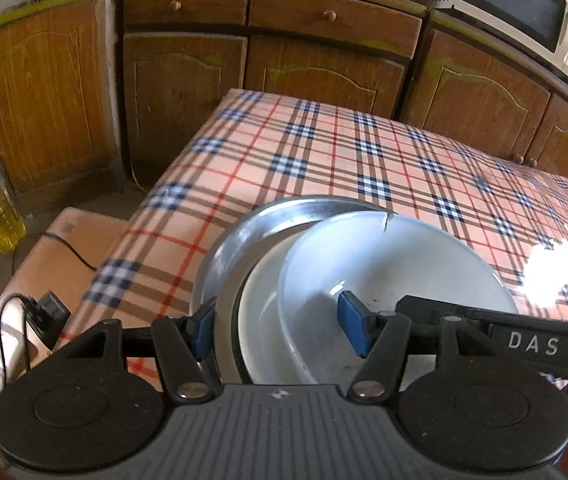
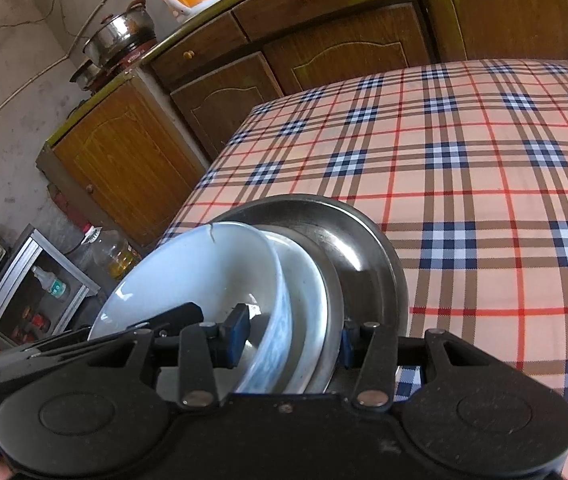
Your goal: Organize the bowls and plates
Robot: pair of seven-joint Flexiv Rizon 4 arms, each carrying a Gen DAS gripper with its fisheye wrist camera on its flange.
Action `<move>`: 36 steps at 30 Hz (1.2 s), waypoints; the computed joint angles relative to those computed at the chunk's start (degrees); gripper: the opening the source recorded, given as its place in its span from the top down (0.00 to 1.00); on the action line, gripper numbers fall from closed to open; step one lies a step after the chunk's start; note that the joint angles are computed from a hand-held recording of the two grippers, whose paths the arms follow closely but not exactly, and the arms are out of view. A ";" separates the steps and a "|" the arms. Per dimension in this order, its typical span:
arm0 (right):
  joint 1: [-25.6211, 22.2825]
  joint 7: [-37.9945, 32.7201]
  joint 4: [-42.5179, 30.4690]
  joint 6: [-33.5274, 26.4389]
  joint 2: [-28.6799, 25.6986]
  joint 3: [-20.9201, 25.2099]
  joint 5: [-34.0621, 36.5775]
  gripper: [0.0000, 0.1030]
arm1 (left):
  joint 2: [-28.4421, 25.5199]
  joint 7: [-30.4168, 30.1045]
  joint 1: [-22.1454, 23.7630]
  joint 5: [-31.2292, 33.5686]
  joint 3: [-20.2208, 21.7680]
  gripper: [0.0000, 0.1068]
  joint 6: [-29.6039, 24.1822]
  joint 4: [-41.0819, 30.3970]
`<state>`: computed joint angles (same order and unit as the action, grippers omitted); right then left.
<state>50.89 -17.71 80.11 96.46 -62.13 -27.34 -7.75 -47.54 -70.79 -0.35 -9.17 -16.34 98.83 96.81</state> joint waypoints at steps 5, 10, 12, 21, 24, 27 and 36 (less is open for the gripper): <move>-0.25 -1.76 -0.49 -1.26 0.56 -0.09 -1.64 0.53 | -0.33 0.34 -3.89 0.91 5.00 0.41 2.99 -0.75; 0.82 -1.70 0.03 -5.63 1.71 -1.62 -4.22 0.53 | -0.28 0.51 -2.89 1.18 3.96 0.39 2.12 -0.66; 1.16 -1.37 0.74 -8.91 2.83 -2.19 -6.69 0.53 | -0.34 0.71 -2.05 1.14 2.87 0.38 1.09 -0.62; 7.14 1.71 6.32 -13.87 6.49 -10.04 -17.43 0.53 | -0.02 0.79 -3.36 0.83 4.56 0.38 1.34 -0.42; 9.50 4.51 10.11 -12.70 8.19 -12.33 -19.43 0.52 | 0.39 0.67 -3.39 0.78 4.78 0.41 1.64 0.10; 12.46 7.37 14.16 -10.12 9.51 -15.30 -20.45 0.45 | 1.35 0.73 -1.62 1.86 2.89 0.38 3.46 1.96; 22.59 7.14 23.90 -7.44 12.57 -21.73 -16.64 0.31 | 7.49 -2.39 -0.70 4.18 2.40 0.16 8.00 10.69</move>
<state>73.48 -10.58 104.00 89.02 -49.56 -49.07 -24.38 -40.05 -73.18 -1.06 -4.98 -13.94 106.83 107.50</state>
